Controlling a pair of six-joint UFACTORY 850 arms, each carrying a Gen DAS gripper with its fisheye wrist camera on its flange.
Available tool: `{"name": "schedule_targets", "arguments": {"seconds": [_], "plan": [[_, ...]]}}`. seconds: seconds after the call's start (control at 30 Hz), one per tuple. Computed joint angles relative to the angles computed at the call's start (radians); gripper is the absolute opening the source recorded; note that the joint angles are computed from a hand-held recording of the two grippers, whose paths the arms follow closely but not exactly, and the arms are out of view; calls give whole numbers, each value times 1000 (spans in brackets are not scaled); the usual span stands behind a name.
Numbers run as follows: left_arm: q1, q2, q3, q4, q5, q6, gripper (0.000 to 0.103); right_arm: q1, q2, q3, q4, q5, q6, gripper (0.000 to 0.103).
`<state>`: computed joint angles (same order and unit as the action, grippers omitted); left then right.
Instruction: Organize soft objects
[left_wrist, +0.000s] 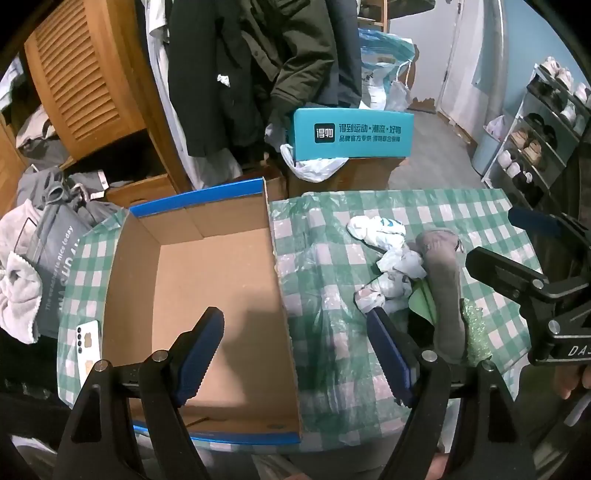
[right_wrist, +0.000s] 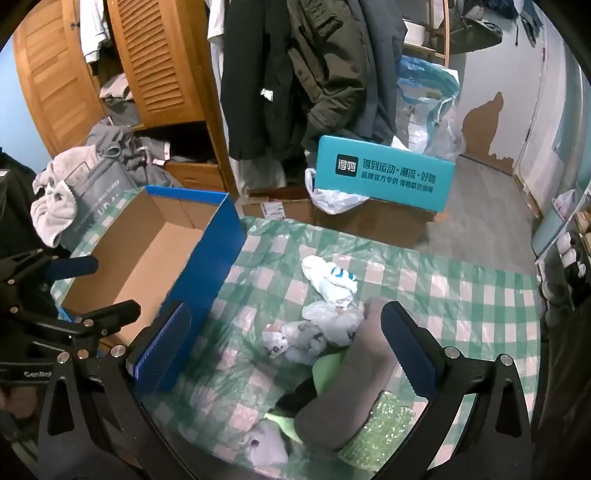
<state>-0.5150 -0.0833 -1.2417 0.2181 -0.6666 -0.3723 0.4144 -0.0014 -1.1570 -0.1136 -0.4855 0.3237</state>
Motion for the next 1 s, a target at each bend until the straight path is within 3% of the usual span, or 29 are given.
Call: {"name": "schedule_targets", "arguments": {"seconds": [0.47, 1.0], "plan": [[-7, 14, 18, 7, 39, 4, 81, 1, -4, -4, -5, -1, 4, 102], [-7, 15, 26, -29, 31, 30, 81, -2, 2, 9, 6, -7, -10, 102]]}}
